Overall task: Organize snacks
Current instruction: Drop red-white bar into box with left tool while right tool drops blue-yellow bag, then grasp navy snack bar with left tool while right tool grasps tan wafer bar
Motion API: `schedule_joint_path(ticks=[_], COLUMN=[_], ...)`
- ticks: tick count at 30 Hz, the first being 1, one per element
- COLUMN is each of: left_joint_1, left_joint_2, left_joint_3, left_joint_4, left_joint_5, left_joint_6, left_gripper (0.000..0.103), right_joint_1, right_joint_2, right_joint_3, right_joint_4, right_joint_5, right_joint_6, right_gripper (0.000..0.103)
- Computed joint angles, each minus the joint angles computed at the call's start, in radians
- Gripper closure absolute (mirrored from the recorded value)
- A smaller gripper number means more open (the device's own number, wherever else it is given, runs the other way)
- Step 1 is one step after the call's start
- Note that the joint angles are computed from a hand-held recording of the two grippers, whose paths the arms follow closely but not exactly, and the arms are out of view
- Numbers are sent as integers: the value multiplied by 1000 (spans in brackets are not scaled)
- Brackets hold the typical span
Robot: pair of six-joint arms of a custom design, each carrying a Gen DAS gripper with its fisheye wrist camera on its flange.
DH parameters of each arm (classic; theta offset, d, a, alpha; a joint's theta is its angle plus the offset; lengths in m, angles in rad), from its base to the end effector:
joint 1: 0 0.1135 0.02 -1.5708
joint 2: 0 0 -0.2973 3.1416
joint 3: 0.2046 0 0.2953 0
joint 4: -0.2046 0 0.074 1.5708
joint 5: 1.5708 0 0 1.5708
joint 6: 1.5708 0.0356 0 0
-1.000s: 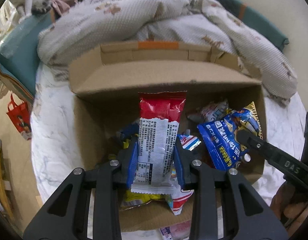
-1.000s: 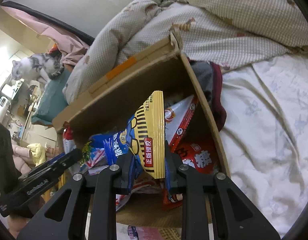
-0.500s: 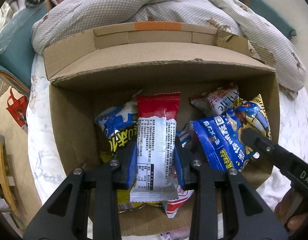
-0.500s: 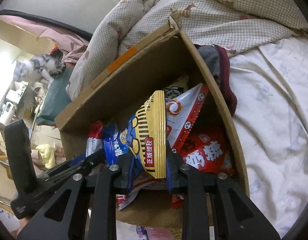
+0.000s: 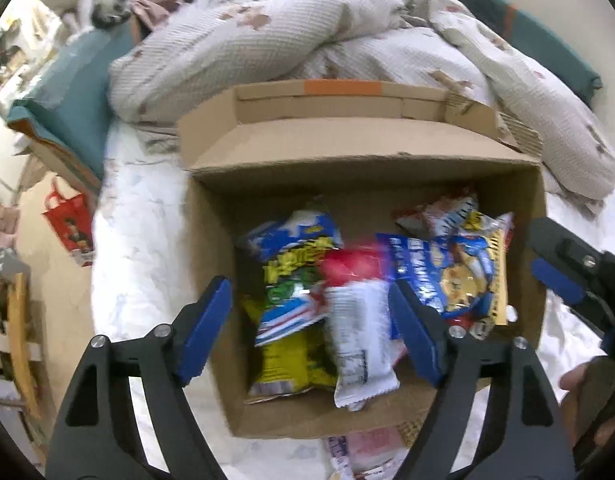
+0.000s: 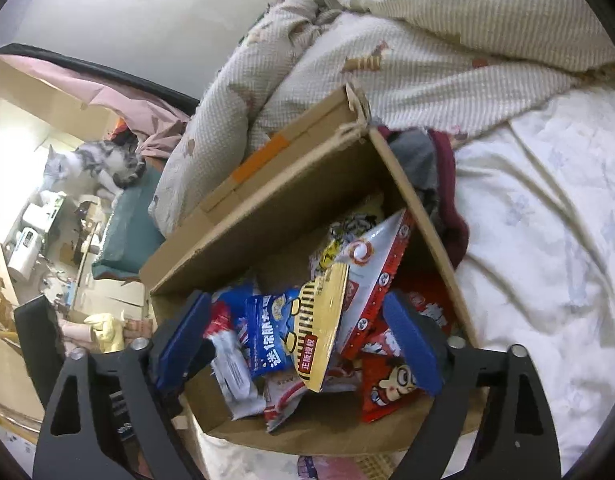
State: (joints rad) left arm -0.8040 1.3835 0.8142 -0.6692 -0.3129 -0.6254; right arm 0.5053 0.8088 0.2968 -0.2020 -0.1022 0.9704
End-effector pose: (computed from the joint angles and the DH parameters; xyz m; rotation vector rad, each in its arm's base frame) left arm 0.1992 -0.1909 0.1983 0.1690 2.6841 0.0248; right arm 0.1548 0.0898 0.1676 0.5071 2.3885 0.8423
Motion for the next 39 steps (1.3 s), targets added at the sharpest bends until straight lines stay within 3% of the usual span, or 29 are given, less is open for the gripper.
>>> schedule_joint_path(ticks=[5,8,13,19,23,26,28,30,39], left_joint_1=[1,-9,-53,-84,-139,-152,-156,-168,-383], left_joint_2=[-90,-144,-223,-349,-409,-475,-542,-587,-707], left_joint_3=[-23,-34,-48,-94,-111,-134,-160,-182,-291], left_joint_4=[-21,-46,-95,-151,-225,-267,-287,-307,-434], left_joint_5=[-52,-78,-152,-174,-253,-238,-197,-173,-124], left_joint_6=[-42,-45,-44,-86,-131,-159,-186,-218,-468], left_gripper=[25,25,25,25,25,23,12,9,9], right_joint_1=[74,111,199,367,493,582,667,741,1028], right_joint_2=[-70,-128,-220,-245,-270,-290,-300,-306,-300], right_joint_3=[32,34,38,57,62,62,67,68,59], right_joint_4=[-120,-167,-258,-318,-373,-414,-458,-496,-649], right_joint_5=[135,162,218,333,428,473,526,568,680], right_joint_6=[-3,1,56,126,199,262,319,382,695], right_gripper=[5,5,5,5,5,5,5,5,5])
